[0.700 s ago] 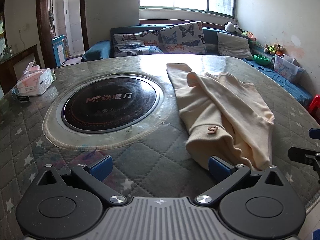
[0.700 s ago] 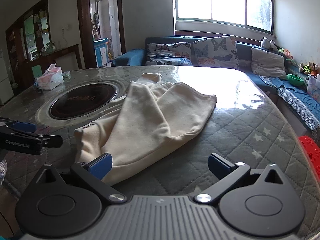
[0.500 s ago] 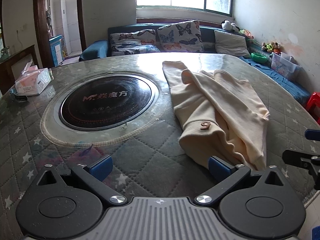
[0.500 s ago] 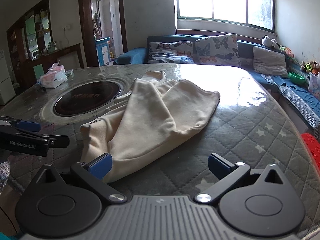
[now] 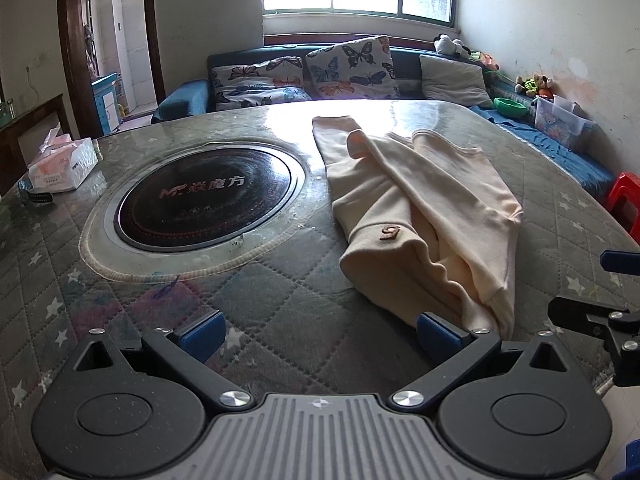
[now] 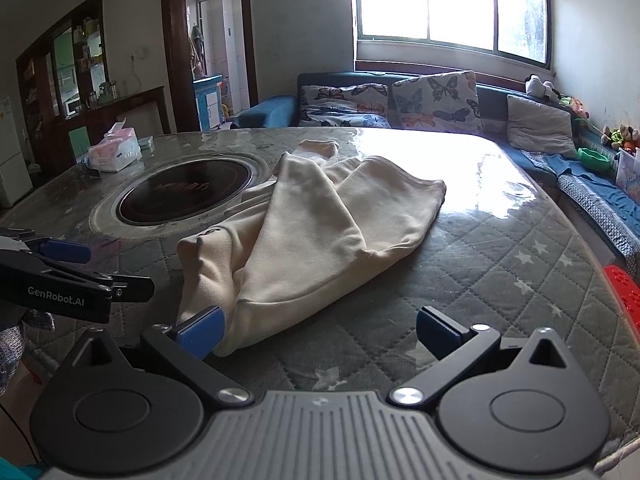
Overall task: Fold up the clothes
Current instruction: 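Move both grippers toward the cream sweatshirt lying on the table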
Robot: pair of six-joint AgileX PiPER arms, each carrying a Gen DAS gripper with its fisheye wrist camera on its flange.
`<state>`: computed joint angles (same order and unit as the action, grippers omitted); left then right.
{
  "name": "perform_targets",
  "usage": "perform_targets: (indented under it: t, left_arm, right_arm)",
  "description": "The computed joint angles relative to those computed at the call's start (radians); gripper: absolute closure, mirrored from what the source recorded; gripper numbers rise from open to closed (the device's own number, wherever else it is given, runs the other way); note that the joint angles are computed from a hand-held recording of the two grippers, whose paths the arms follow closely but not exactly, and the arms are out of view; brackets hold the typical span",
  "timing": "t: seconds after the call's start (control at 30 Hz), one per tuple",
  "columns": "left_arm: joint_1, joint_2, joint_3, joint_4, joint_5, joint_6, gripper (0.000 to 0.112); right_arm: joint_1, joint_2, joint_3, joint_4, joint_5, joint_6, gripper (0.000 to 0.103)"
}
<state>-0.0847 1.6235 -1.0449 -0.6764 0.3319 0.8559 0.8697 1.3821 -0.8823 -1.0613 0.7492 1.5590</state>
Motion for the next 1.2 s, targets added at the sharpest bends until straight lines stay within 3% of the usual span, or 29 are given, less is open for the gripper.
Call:
perform_targets:
  t: [0.53,1.2]
  left_arm:
    - [-0.007,-0.033,0.038,0.01,-0.005,-0.01,0.009]
    - [-0.03,0.001,0.003,0.092,0.012,-0.088,0.009]
  right_arm:
    - [0.044,0.001,-0.017,0.006,0.034,-0.017,0.0]
    - [-0.007,0.017,-0.017,0.04,-0.032,-0.063,0.001]
